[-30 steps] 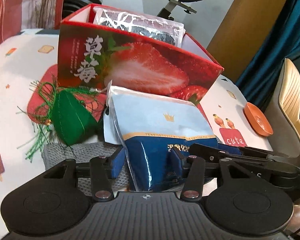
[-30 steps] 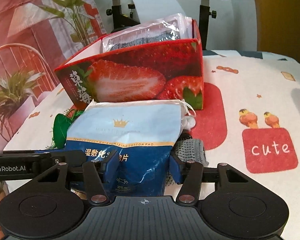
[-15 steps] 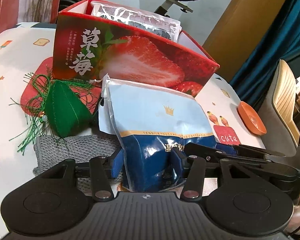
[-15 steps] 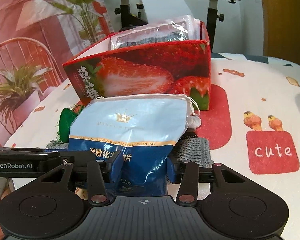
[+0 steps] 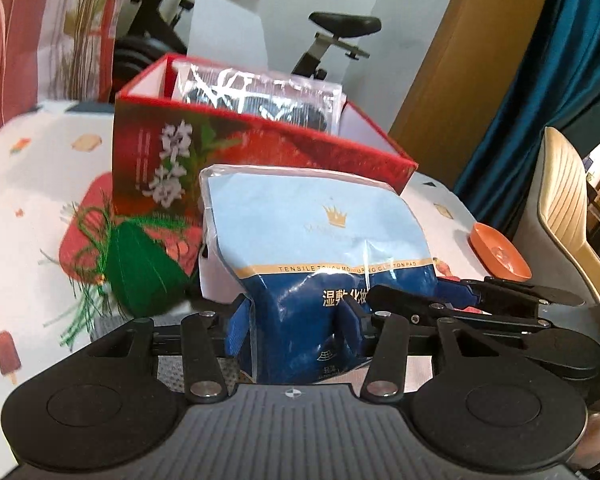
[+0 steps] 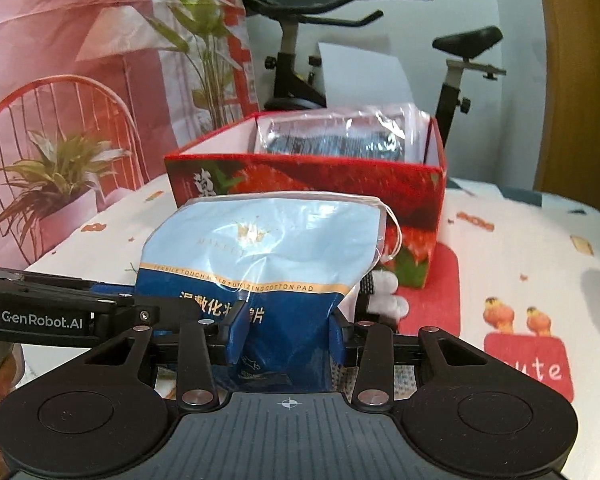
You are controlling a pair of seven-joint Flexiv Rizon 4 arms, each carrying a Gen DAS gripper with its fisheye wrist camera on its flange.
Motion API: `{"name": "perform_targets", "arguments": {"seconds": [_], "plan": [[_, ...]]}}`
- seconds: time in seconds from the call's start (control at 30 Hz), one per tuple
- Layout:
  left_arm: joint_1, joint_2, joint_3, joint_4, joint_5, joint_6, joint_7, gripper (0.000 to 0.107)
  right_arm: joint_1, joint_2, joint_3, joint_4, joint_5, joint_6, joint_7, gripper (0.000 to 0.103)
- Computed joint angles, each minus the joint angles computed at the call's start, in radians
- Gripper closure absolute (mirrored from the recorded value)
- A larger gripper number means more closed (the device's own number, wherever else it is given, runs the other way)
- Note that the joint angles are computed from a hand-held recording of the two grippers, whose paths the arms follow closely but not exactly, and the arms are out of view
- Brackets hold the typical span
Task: Organize soft objects
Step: 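Lift the cotton pad bag with both grippers over the red box, then lower the cotton pad bag into the red box and open both grippers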
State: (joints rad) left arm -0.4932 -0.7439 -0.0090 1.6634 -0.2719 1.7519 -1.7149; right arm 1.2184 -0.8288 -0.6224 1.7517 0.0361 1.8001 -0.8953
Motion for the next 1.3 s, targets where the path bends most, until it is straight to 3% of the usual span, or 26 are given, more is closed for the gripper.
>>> {"name": "perform_targets", "arguments": {"seconds": [0.1, 0.27, 0.33, 0.53, 0.8, 0.97, 1.13, 1.3], "plan": [[0.004, 0.007, -0.002, -0.002, 0.01, 0.003, 0.011, 0.056, 0.009, -0.002, -0.019, -0.003, -0.008, 0.006, -0.019, 0.066], [0.17, 0.035, -0.188, 0.014, 0.064, 0.044, 0.051, 0.056, 0.002, 0.016, -0.029, -0.014, -0.009, 0.042, -0.075, 0.066], [0.207, 0.037, -0.224, -0.004, 0.081, 0.041, 0.07, 0.056, -0.015, 0.027, -0.018, -0.03, -0.005, 0.053, -0.109, 0.066], [0.296, 0.001, -0.32, -0.114, 0.118, 0.031, 0.138, 0.056, -0.153, 0.048, 0.086, -0.159, -0.068, 0.015, -0.202, 0.066], [0.232, -0.112, -0.218, -0.431, 0.037, -0.128, 0.214, 0.056, -0.381, -0.046, 0.233, -0.492, -0.244, -0.111, -0.198, 0.066], [0.214, -0.201, -0.182, -0.604, -0.016, -0.257, 0.224, 0.056, -0.535, -0.13, 0.414, -0.71, -0.345, -0.262, -0.193, 0.066], [0.192, -0.268, -0.118, -0.734, -0.023, -0.398, 0.202, 0.056, -0.623, -0.21, 0.558, -0.862, -0.399, -0.4, -0.214, 0.066], [0.198, -0.341, -0.107, -0.854, -0.023, -0.541, 0.185, 0.056, -0.667, -0.293, 0.664, -1.006, -0.366, -0.554, -0.241, 0.066]]}}
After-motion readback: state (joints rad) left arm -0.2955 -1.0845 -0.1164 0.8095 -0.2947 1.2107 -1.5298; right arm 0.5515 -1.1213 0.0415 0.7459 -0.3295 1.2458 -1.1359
